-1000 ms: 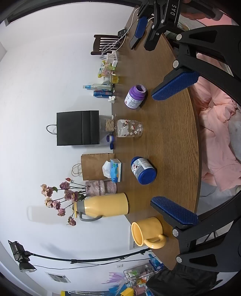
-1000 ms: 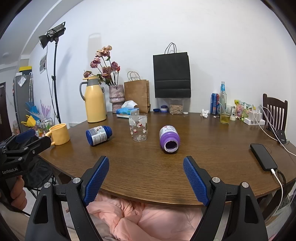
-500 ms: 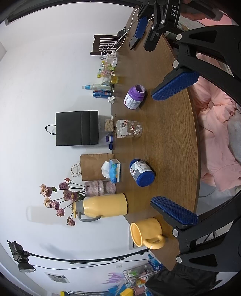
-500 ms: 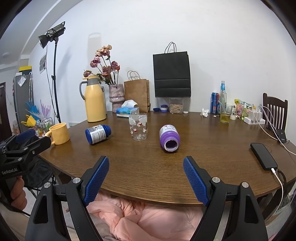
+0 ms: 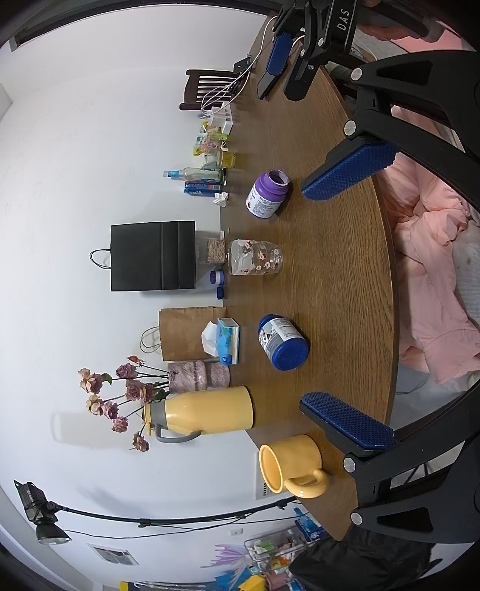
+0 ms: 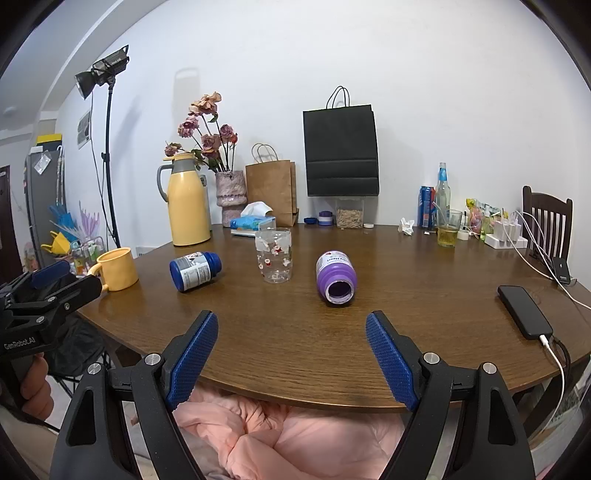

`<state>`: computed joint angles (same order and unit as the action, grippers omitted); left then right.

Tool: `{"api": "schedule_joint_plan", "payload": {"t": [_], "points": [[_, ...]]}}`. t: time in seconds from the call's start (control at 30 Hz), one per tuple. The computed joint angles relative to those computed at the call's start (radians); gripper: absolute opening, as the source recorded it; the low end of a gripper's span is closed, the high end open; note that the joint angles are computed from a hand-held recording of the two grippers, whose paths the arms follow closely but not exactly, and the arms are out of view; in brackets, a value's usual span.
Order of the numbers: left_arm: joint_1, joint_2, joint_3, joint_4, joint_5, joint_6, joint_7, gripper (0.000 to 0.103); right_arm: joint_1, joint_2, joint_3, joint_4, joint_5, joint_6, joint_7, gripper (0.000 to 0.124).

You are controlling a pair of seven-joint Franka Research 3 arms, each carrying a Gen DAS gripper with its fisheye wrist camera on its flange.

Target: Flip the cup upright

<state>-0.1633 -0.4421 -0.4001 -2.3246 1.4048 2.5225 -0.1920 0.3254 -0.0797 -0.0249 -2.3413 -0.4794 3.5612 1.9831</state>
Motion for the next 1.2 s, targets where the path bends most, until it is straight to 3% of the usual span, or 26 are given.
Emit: {"api": "schedule_joint_plan", "payload": {"t": [1.07,1.2], "points": [[-0.017,0.013,0.002,-0.001,0.009,-0.019,-0.017,0.103,-0.009,0.014,0.009,0.013,-0.019,-0.008,0.021,0.086],[-0.017,0.019,0.011,0.006,-0.025,-0.011,0.019,0.103,-0.004,0.025,-0.015,0.037,-0.122,-0.023,0.125,0.086]]}}
